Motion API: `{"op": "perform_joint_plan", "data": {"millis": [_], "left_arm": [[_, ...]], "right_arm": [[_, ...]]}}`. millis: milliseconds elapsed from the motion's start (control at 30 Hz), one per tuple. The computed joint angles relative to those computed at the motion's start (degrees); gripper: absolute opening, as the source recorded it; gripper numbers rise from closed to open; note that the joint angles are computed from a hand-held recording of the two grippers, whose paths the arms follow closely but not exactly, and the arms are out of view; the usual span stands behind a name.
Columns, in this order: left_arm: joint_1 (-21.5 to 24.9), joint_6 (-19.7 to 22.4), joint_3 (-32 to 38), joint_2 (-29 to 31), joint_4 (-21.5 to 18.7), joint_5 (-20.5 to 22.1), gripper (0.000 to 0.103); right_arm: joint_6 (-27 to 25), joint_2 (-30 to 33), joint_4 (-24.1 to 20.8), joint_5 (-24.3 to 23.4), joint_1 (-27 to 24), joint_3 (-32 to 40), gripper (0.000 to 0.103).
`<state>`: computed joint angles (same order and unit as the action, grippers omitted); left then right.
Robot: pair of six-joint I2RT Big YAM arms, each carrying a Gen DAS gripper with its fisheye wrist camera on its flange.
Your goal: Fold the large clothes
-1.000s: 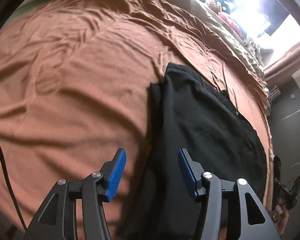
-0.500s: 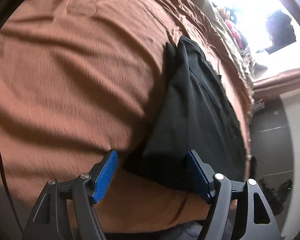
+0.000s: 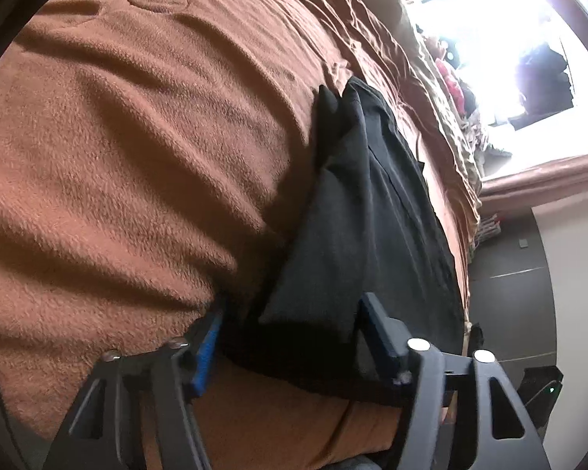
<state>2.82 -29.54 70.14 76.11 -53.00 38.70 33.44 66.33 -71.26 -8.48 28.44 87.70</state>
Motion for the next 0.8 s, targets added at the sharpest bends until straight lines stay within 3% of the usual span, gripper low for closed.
{"op": "perform_joint_plan", "data": {"millis": [367, 600, 800], "left_arm": [[0.1, -4.4, -1.6, -1.8, 2.2, 1.8, 0.03], [0.2, -7.4, -2.0, -2.7, 3.8, 2.1, 0.025], [0.3, -8.9, -2.3, -3.1, 4.4, 2.0, 0.024]], "right_arm": [[-4.6, 10.5, -2.2, 0.4, 0.8, 5.9, 0.001], [-3.5, 17.2, -0.7, 4.5, 0.9, 9.8, 0.001], [-2.1, 21.5, 1.6, 4.5, -2.0, 13.4, 0.001]]}}
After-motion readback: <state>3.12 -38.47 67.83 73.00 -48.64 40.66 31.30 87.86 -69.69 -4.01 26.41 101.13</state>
